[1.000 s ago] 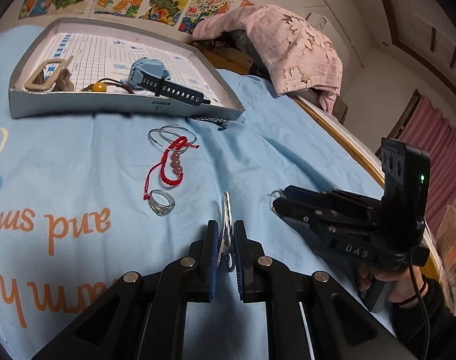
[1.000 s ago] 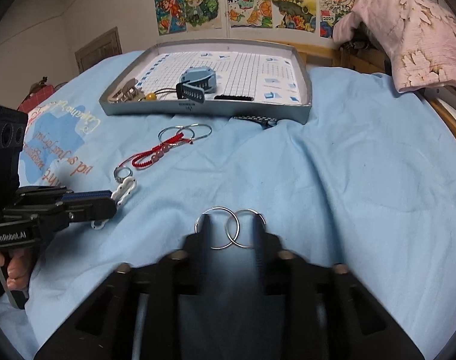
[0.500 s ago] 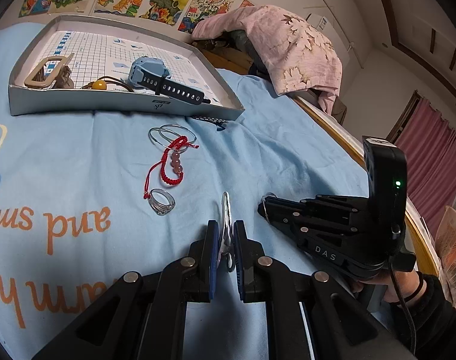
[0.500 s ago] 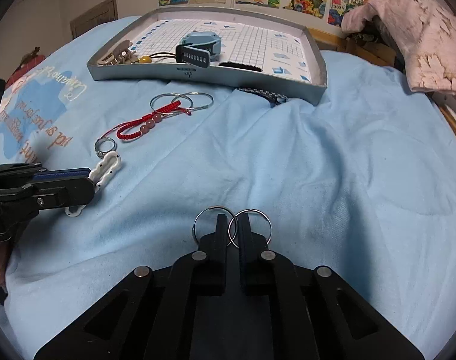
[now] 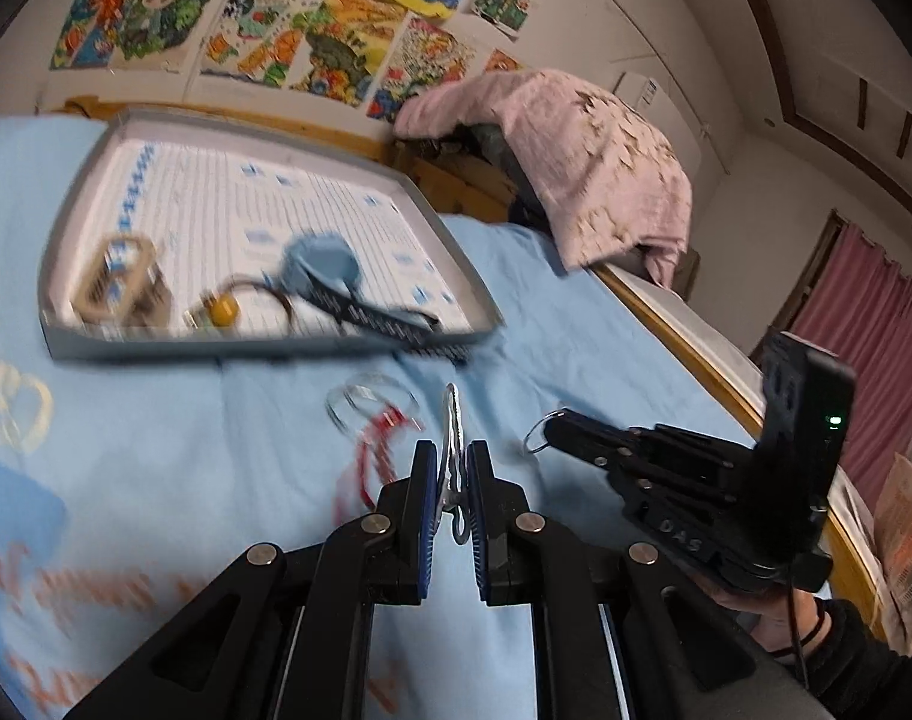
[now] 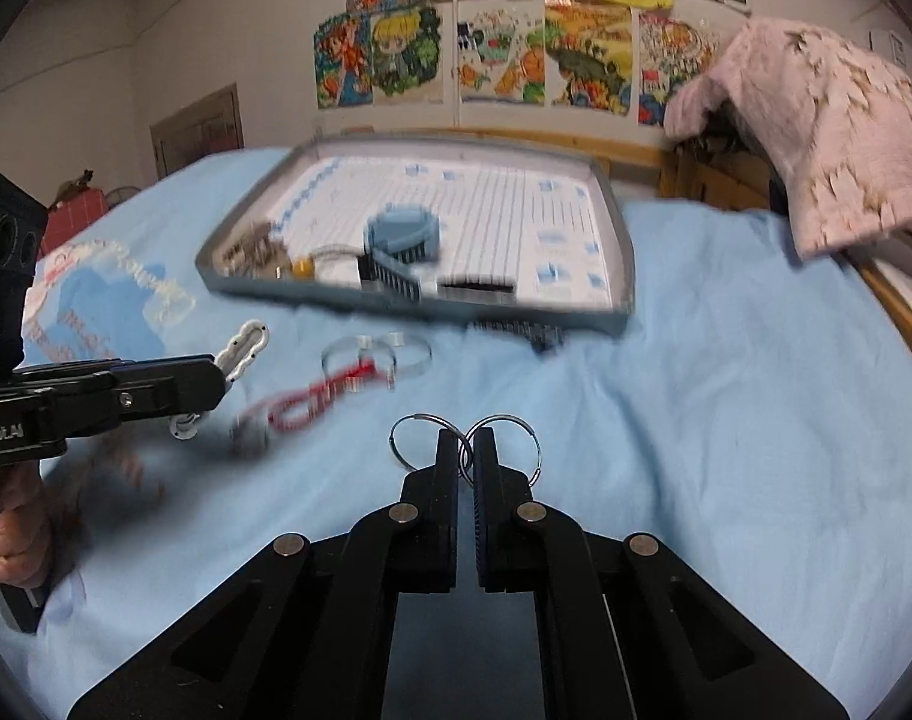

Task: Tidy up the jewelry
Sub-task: 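Carry the white clip into the gray tray with the left tool while the right tool carries the rings there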

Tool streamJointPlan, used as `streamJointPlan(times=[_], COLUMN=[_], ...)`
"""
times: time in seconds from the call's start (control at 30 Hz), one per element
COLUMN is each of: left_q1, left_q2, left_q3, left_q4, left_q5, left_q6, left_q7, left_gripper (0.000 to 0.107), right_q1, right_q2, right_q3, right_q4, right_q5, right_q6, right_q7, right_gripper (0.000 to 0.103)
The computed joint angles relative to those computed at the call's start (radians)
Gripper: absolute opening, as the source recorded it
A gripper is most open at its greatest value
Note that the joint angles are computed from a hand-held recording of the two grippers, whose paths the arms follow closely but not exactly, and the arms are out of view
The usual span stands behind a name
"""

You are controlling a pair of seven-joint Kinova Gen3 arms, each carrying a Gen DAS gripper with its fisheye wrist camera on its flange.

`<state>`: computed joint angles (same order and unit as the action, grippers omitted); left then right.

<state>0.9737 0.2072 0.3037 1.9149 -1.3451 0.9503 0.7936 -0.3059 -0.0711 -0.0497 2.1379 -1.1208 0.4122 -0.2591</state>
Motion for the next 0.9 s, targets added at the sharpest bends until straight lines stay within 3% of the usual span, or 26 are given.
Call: streamJointPlan(times=[0.17, 0.33, 0.5, 0.73, 0.83, 0.9], left_q1=[-0.059, -0.127, -0.187, -0.188, -0.174, -0.166], left_q2=[-0.024, -0.009, 0.013, 0.048, 0.052, 0.055], left_q3=[-0.030, -0.057, -0.086, -0.116, -0.125, -0.126], left_q4=[-0.024, -0.048, -0.061, -0.086, -0.085, -0.092], left_q5=[0.040, 0.055, 0.103, 0.171, 0.168, 0.175], left_q6=[0.038, 0.050, -0.001, -0.018, -0.010, 0.005], left_q7=[-0.109, -0.162, -0.233, -0.274, -0.264, -0.272], left_gripper=[0.010, 0.010, 0.010, 0.010, 0.010, 0.014], right_q1=[-0.019, -0.016, -0.028, 0.025, 0.058, 0.104], right_q2=[0.060, 0.149, 0.246, 0.307, 0.312, 0.310], right_q3=[-0.033, -0.109, -0.159, -0.216, -0.241, -0.293], right_q4=[-0.085, -0.174, -0.244, -0.268, -0.269, -0.258], right_q5=[-0.136, -0.162, -0.064, 0.013, 0.040, 0.021], right_q6=[-0.045, -0.121, -0.192, -0.190, -0.190, -0.207], right_q7=[0.068, 0.035, -0.088, -0.190, -0.227, -0.208], right_gripper=[0.004, 0.004, 0.004, 0.005, 0.013, 0.031])
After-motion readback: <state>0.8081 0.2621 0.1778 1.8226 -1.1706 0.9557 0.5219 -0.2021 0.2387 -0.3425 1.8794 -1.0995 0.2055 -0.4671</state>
